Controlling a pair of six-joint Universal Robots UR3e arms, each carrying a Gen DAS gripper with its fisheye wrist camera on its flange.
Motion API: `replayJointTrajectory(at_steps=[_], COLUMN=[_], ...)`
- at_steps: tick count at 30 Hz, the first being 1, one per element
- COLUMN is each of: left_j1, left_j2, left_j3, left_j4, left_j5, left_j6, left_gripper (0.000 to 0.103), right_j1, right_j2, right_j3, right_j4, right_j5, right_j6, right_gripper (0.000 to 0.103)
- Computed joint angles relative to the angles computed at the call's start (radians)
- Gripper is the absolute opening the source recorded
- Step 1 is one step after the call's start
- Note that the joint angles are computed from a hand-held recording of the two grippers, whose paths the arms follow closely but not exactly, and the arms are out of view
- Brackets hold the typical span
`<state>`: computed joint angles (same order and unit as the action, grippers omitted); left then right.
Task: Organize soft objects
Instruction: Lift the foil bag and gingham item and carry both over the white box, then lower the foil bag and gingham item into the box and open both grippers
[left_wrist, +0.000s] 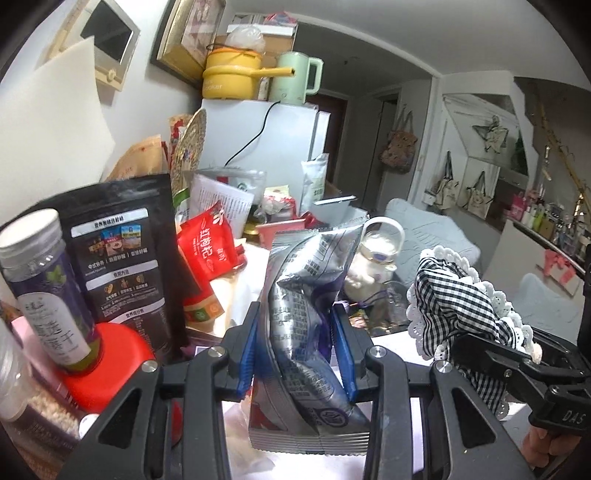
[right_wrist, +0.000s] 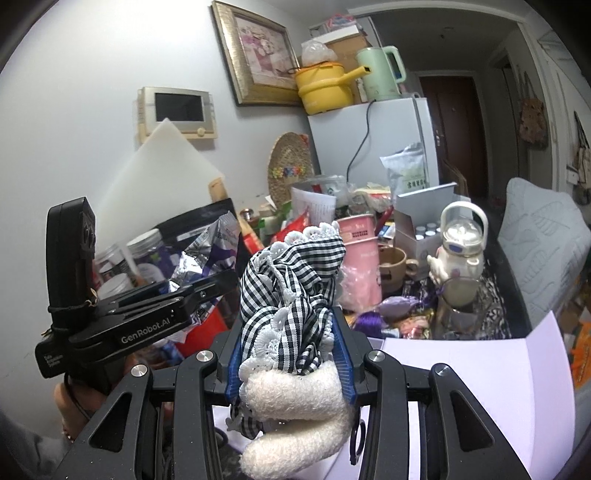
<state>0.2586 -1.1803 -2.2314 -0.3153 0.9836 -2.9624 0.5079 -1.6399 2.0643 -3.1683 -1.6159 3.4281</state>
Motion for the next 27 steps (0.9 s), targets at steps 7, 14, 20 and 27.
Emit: replayJointTrajectory(at_steps=[7,14,20,27], left_j1=[-0.091,-0.172,-0.229,-0.261], left_j2=[-0.181,-0.319,-0.415,-0.489], left_j3=[0.054,0.111,0.145,0.180], left_j4=[0.087,0.099,0.105,0.103], left_j5=[0.130,0.232,0.295,0.347], left_j6=[-0.004,0.002,0.002,0.015], left_gripper=[0.036,0.036,0.036,0.036], right_j1=[-0.073,-0.108,-0.122,-0.133], right_j2=[0.103,0.191,0.241,0.283], right_j3=[-0.019,-0.048,-0.067,-0.090], right_j4=[-0.021,0.005,0.031,0.058], right_j5=[0.069,0.115,0.127,0.137], right_j6=[0.029,0.010,0.011,0.009], right_gripper=[0.040,0.040,0.041,0.041])
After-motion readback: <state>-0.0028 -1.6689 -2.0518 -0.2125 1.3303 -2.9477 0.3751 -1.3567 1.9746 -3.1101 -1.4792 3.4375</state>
